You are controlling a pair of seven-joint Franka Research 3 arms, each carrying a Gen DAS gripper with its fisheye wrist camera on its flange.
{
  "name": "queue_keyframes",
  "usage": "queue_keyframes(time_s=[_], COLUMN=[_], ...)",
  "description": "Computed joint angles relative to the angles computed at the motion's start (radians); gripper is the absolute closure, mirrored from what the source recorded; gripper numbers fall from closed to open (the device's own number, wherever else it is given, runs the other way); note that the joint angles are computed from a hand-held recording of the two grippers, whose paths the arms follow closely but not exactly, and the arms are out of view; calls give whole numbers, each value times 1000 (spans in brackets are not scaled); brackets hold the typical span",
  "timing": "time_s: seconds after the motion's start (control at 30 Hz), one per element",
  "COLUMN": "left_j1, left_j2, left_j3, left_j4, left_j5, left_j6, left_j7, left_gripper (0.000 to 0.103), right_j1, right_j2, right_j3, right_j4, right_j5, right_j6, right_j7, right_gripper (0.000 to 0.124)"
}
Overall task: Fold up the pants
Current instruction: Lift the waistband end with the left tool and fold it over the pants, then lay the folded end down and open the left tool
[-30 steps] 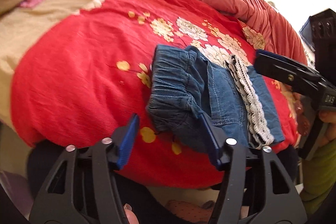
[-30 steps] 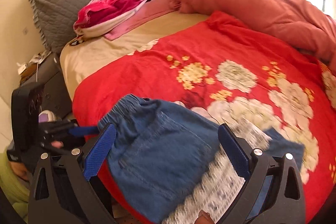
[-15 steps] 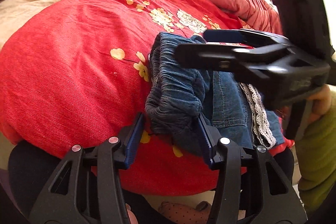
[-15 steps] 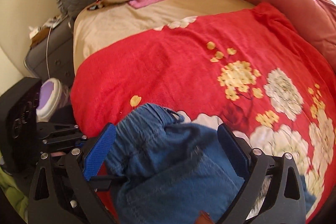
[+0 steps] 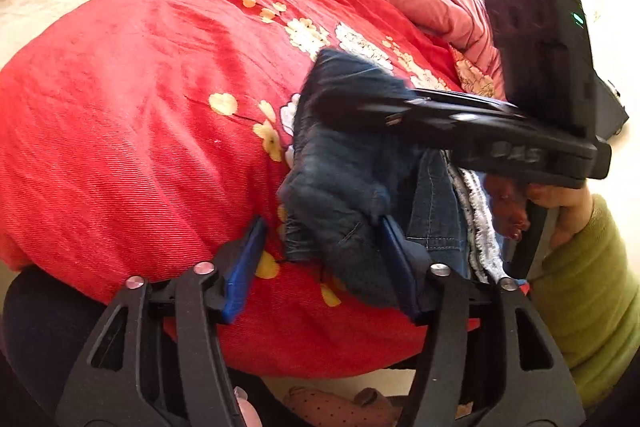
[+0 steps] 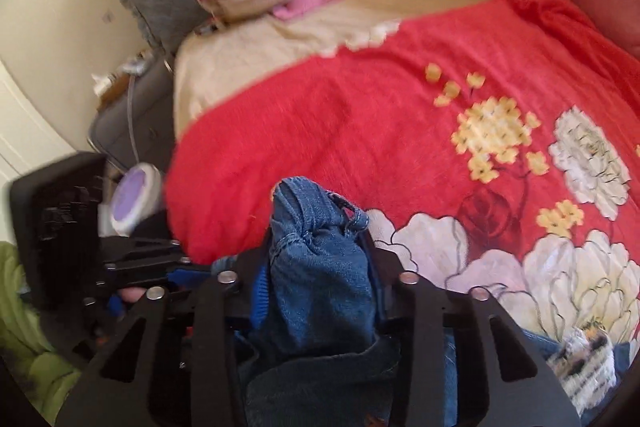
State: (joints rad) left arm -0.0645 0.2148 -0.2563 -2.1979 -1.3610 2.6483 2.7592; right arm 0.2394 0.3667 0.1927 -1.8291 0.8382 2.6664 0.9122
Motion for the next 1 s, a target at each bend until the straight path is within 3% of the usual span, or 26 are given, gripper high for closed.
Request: queue_keyframes(time_s=[0.07, 0.2, 0.4, 0.47, 0.53, 0.6, 1.0], left_j1=[-2, -10, -2, -17, -33, -47, -158], left_j2=[-11, -22, -15, -23, -29, -43, -30], left_j3=[-3, -1, 3, -4, -8, -13, -47], left_j4=[-7, -13, 20, 27, 38, 41, 77], left_j5=[-13, -35, -49, -46, -40, -49, -31], left_j6=[-2, -16, -190, -209, -216, -208, -77], left_j7=[9, -5, -57, -56, -70, -64, -57], left_gripper=[38, 33, 33, 57, 62, 66, 66], right_j1=[-34, -38, -16, -13, -1, 5, 4], right_j2=[-43, -124, -218, -262, -301, -340, -483], right_j3=[29, 25, -24, -42, -61, -83, -170], right_j4=[-40, -108, -184, -227, -263, -301, -480], right_j5=[100, 234, 411, 473, 510, 559, 778], right_j6=[12, 34, 51, 59, 76, 85, 97], right_j7=[-73, -191, -329, -381, -417, -459, -641], right_gripper=[90, 90, 90, 90, 90, 90, 88])
